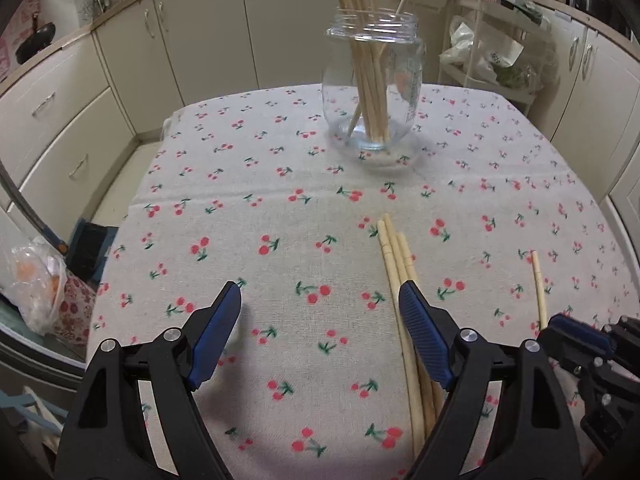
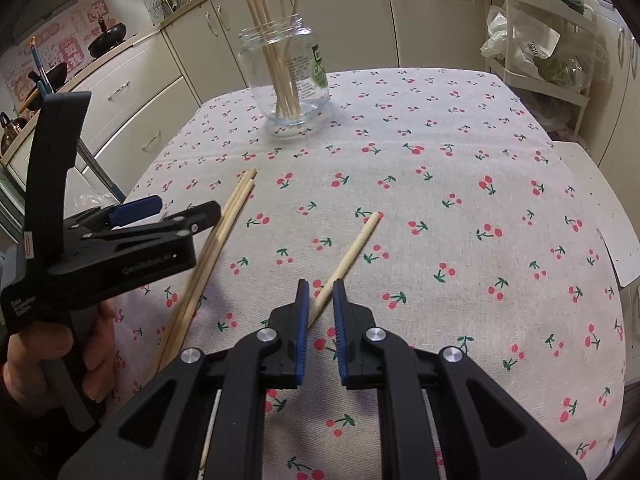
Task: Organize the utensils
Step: 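Move both open tools back to the remaining sticks on the cloth, then grasp a wooden stick with the left tool while the right tool grasps another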
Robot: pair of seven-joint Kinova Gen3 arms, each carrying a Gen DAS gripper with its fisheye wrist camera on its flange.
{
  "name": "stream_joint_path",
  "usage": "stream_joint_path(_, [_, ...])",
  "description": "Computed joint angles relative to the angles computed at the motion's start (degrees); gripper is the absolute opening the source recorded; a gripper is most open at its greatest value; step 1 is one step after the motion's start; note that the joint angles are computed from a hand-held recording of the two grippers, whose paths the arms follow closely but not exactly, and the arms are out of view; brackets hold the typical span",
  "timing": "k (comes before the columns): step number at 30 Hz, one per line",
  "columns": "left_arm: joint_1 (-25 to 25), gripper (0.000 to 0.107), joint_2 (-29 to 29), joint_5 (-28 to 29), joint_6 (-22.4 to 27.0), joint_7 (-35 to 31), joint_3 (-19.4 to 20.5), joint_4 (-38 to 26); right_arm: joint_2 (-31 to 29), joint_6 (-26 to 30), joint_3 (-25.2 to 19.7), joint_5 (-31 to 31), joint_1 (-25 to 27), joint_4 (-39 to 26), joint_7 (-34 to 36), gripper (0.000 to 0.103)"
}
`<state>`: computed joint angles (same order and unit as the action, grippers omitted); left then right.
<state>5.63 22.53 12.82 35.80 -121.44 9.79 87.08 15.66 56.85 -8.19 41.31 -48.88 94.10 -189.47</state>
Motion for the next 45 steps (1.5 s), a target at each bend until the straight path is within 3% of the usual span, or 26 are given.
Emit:
stream_joint_path(6, [4.34, 0.078, 2.02, -5.19, 2.19, 4.33, -2.11, -3.43, 0.56, 0.33, 0.79, -0.64, 1.42, -0.93, 0.53, 0.013])
stream_joint_path(12, [2.03, 0.071, 3.18, -3.74, 6.14, 3.00, -0.58, -6.15, 1.88, -1.88, 0.92, -2.07, 3.33, -2.80, 6.96, 0.013])
stream_joint_path(19, [2.34, 0.069, 5.80, -3.14, 11.95, 1.70, -0.54, -11.53, 3.89, 1.72, 1.89, -6.51, 4.55, -7.35, 14.30, 0.013])
stream_joint_path(23, [3.20, 0.044, 6.48, -3.26, 13.94, 1.68, -0.63, -13.48, 5.83, 4.74, 2.62, -7.79, 3.92, -10.71, 19.07, 0.013])
stream_joint_path(29, [3.27, 0.009, 7.66, -2.56, 19.24, -0.06, -0.87, -17.04, 4.63, 2.80, 3.57, -7.29, 2.85, -8.49, 17.22, 0.007])
stream_joint_path(32, [0.87, 0.005, 10.39, -1.12, 26.23, 0.69, 1.15, -22.48, 3.21, 0.09, 3.76, -5.84, 2.33, -5.66, 13.76, 0.007])
stream_joint_path(34, [0.01, 0.005, 11.05, 1.76, 28.77, 0.26, 0.43, -24.61, 1.86, -3.07, 3.81, -3.86, 2.14, -2.61, 9.39, 0.006])
stream_joint_path(39, [-4.77, 0.005, 8.59, 11.91, 25.12, -3.39, 1.94, -24.88, -0.20, -8.18, 3.27, -0.84, 2.87, 1.74, 2.16, 0.006])
stream_joint_path(45, [-12.15, 0.005, 7.16, 24.70, 14.29, -10.17, 11.33, -24.61, -0.40, -8.42, 2.30, -0.53, 3.69, 1.89, 1.63, 0.006])
